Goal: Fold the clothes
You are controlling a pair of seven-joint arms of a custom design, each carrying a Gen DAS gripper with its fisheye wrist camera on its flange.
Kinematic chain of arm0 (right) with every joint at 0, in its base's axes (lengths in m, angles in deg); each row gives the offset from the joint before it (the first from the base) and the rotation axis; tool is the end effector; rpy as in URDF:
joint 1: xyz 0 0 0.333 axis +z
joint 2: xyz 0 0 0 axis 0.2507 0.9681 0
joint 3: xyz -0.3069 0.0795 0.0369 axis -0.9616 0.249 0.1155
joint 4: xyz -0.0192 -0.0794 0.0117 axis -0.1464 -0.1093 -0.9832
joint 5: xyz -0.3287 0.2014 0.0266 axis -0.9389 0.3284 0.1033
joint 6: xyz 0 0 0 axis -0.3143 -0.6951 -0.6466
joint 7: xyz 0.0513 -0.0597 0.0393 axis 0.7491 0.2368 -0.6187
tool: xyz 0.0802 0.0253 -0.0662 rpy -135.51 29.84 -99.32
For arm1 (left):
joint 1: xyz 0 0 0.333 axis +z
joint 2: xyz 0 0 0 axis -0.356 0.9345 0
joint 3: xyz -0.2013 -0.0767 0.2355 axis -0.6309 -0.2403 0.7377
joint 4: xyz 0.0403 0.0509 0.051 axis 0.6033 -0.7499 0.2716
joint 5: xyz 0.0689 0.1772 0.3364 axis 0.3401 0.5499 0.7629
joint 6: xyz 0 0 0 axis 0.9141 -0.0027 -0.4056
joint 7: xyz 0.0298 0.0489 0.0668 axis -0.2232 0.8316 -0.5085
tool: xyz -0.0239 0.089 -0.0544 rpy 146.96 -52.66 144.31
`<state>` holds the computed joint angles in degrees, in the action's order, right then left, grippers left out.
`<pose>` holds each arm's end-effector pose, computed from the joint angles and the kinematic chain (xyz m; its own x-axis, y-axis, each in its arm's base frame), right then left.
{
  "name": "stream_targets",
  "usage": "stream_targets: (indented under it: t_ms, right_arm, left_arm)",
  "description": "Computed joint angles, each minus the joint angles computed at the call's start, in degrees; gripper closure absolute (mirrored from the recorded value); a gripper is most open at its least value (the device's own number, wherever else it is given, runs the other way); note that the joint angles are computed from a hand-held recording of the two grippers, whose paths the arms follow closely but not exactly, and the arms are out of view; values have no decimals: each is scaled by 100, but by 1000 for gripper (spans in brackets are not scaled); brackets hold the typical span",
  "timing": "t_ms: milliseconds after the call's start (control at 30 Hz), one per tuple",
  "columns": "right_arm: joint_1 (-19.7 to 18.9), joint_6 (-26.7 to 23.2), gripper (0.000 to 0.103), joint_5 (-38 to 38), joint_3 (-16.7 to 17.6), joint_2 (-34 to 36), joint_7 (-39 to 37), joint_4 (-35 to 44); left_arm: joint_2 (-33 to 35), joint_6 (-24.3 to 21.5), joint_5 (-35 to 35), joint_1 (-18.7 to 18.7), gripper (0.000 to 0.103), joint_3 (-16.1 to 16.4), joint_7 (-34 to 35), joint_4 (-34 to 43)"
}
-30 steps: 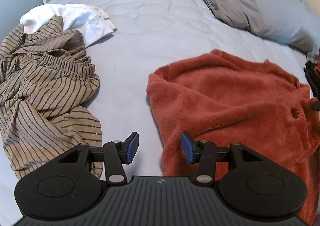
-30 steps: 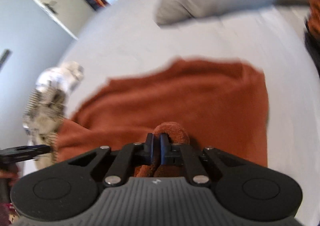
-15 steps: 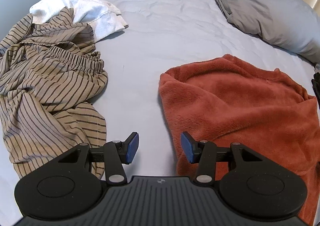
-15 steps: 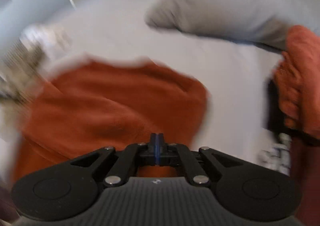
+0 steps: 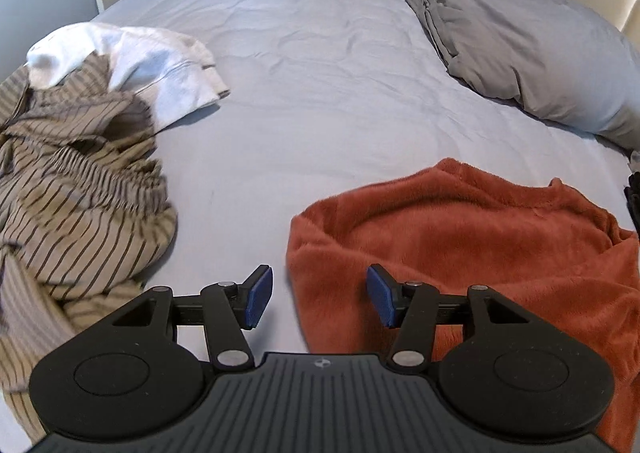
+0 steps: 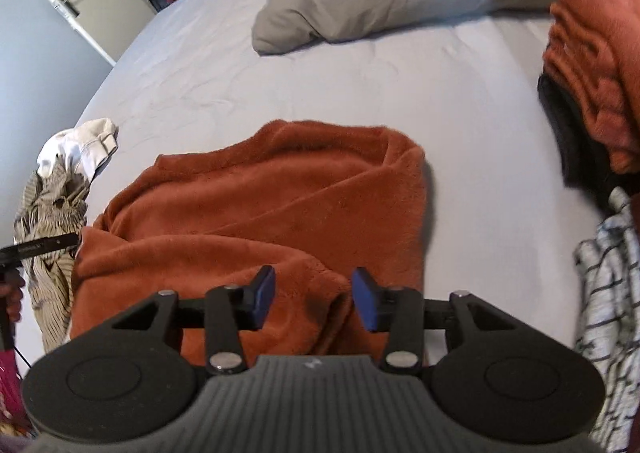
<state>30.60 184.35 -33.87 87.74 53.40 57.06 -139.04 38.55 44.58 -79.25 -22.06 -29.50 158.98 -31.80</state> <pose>0.3969 0.1696 0.5959 -0.2715 -0.8708 -0.4098 -0.8210 0.4317 -0.3736 0.5705 -0.0757 0.5851 -0.3219 -0.9419 0.0956 -0.8263 0.2303 -0.5140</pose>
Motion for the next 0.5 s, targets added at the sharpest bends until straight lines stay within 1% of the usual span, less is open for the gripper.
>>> stream_targets:
  t_ms: [67,267,333,400,433,467,500]
  right_arm:
    - [81,89,62,281,-125,76,16,-63]
    - [194,156,63,873,-304,257,-7,-264]
    - [281,499,63,1206,-373,250,-79,-465]
    - [426,987,69,1558,-469,244,-313,-655]
    - [459,1129,80,1634,-481,250,-397,-683]
    - [451,1177,91,1603,-464,274,-469,-657]
    - [408,1199,91,1488,-411,284,-522,-614]
  left_arm:
    - [125,51,38,-16,53,-29,-141,75]
    - [445,54,-19,-24,53,-86,-308,258]
    - [524,37,1,-23,53,-106,-333,287]
    - [561,83,-1,-19,53,-121,-304,267]
    - [575,59,-40,-8,59,-122,-239,272]
    - [595,8,-65,4,77,-120,-167,290]
    - [606,-31,-38,13,83,-118,-143,302]
